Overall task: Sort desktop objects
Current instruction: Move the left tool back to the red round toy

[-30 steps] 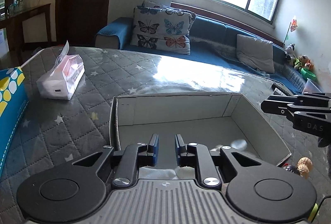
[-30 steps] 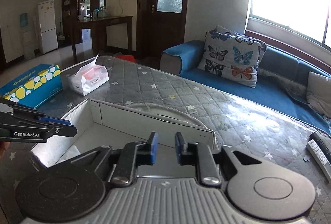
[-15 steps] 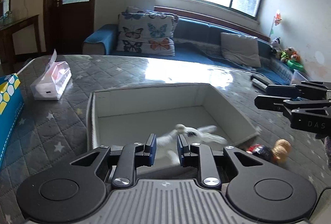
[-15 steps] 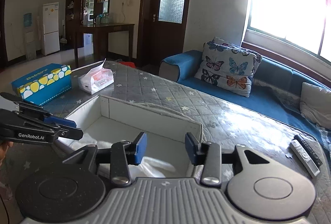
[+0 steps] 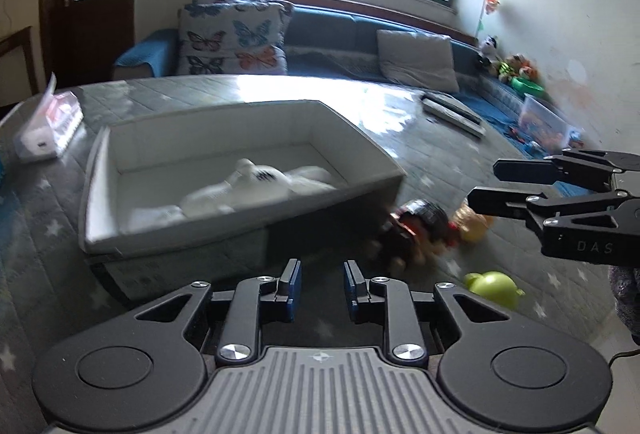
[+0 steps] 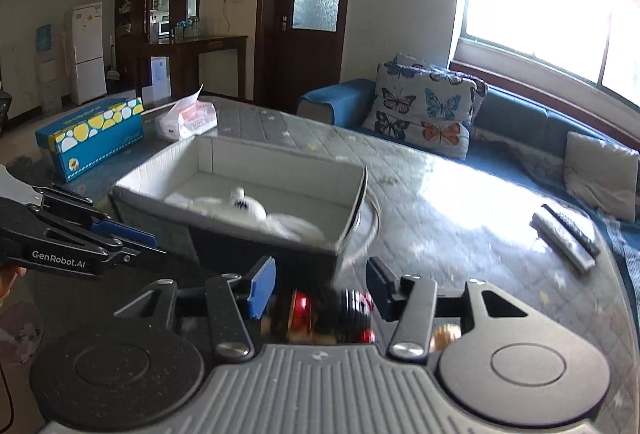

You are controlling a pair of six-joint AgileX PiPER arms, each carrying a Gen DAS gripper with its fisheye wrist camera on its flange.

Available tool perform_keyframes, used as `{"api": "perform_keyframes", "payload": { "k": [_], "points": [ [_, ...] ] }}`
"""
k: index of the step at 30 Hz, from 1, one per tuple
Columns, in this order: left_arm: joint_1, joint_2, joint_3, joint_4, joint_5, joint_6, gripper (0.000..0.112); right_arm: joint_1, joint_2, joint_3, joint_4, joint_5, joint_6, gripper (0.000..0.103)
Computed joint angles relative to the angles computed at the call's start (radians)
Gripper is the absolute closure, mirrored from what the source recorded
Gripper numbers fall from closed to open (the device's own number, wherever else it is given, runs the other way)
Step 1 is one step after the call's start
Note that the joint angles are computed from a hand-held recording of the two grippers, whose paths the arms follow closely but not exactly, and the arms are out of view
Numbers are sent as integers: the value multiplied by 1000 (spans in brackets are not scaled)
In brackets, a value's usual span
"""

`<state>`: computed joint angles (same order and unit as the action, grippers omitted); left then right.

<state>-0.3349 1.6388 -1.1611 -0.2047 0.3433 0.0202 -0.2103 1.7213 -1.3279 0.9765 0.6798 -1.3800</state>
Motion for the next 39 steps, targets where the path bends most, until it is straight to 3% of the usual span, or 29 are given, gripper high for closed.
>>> {"api": "perform_keyframes", "payload": {
  "k": [3,20,30,39],
  "points": [
    [-24,-4,20,-34,6,22,87,-32,-33,61,24,10,-50,47],
    [-64,-1,43,-385,75,327,85,-141,-151,300,31,137,-209,46],
    [-104,32,5,-315,77,252,85,-145,-151,350,12,140,-232,46],
    [-102,67,-32,-337,107,255,85,-136,-108,348,9,124,-221,46]
  ]
}}
